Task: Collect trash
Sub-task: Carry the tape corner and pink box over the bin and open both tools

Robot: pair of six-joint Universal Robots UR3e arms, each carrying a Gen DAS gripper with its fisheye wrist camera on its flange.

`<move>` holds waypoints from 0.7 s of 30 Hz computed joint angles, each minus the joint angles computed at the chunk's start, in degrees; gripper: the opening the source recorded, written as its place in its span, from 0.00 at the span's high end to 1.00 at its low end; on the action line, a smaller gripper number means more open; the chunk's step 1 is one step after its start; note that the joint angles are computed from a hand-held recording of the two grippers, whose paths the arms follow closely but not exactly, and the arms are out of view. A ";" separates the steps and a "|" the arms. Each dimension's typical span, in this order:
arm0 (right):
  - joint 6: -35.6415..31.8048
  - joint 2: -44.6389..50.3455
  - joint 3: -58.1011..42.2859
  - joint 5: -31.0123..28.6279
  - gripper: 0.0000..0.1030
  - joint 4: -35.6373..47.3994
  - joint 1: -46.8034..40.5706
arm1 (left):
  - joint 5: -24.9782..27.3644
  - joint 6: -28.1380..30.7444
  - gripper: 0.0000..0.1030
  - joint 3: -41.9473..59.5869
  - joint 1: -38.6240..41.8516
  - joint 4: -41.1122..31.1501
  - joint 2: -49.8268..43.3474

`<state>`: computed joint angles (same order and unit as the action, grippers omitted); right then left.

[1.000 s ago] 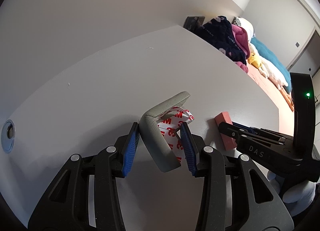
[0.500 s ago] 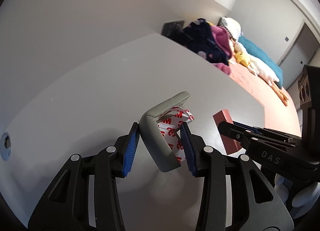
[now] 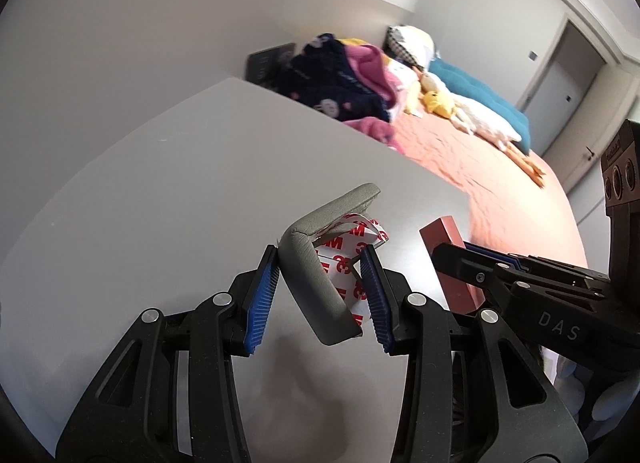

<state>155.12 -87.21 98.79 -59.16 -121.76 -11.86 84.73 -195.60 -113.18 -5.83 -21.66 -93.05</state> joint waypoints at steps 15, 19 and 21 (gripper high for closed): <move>-8.36 -8.53 3.63 4.42 0.80 8.95 -14.23 | 1.73 -0.71 0.60 11.66 -9.94 -3.64 -7.42; -10.65 -10.35 4.04 5.29 0.80 11.46 -18.06 | 1.76 -0.66 0.60 14.78 -11.85 -4.47 -9.37; -11.74 -11.06 4.12 5.76 0.80 12.61 -20.05 | 1.74 -0.41 0.60 16.85 -12.86 -5.13 -10.74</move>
<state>143.38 -98.26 102.91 -53.40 -109.15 -31.91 86.47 -196.01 -96.33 -18.69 -26.79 -103.79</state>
